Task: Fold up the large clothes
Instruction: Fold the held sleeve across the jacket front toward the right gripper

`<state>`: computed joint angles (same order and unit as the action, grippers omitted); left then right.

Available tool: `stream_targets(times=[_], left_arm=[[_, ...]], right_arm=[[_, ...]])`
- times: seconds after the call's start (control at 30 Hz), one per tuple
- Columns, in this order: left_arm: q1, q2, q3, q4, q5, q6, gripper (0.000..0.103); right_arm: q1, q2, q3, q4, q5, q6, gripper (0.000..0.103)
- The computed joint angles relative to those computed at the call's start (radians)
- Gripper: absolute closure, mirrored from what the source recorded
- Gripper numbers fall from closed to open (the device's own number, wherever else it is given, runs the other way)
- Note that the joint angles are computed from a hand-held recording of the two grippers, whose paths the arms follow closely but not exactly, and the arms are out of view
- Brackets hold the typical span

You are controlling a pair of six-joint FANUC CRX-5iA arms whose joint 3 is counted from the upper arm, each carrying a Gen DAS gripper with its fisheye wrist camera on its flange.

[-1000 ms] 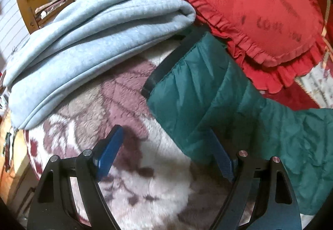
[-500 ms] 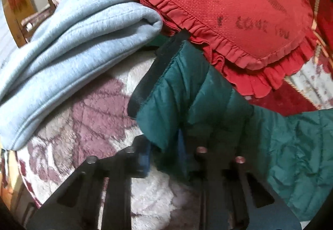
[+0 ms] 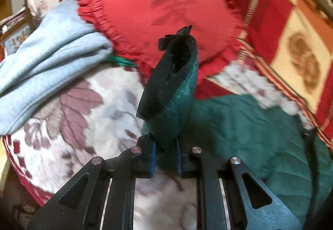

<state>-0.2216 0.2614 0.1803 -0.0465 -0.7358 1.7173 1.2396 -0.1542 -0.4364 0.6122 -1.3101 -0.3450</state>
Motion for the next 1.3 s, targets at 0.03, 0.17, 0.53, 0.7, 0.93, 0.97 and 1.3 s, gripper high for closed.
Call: stream_targets(times=[0.03, 0.17, 0.53, 0.7, 0.93, 0.97, 1.3], left_arm=[[-0.006, -0.013, -0.017, 0.014, 0.007, -0.013, 0.089], [-0.043, -0.047, -0.057, 0.086, 0.018, -0.071, 0.089], [-0.11, -0.093, -0.101, 0.201, 0.023, -0.188, 0.089], [-0.134, -0.095, -0.1, 0.216, 0.014, -0.209, 0.089], [-0.164, -0.088, -0.089, 0.246, -0.014, -0.236, 0.089], [-0.172, -0.087, -0.085, 0.25, -0.016, -0.24, 0.089], [-0.307, 0.031, 0.051, 0.254, -0.075, -0.216, 0.089]], right_arm=[[0.001, -0.004, -0.004, 0.0, -0.003, -0.006, 0.0], [0.011, -0.028, -0.024, -0.002, -0.02, -0.044, 0.0], [0.001, -0.027, -0.025, 0.002, -0.066, -0.043, 0.0], [-0.029, -0.026, -0.022, 0.001, -0.067, -0.021, 0.0], [-0.075, -0.033, -0.03, 0.016, -0.058, 0.012, 0.0], [-0.085, -0.038, -0.034, 0.019, -0.054, 0.017, 0.0], [-0.147, -0.085, -0.07, 0.001, -0.044, 0.044, 0.0]])
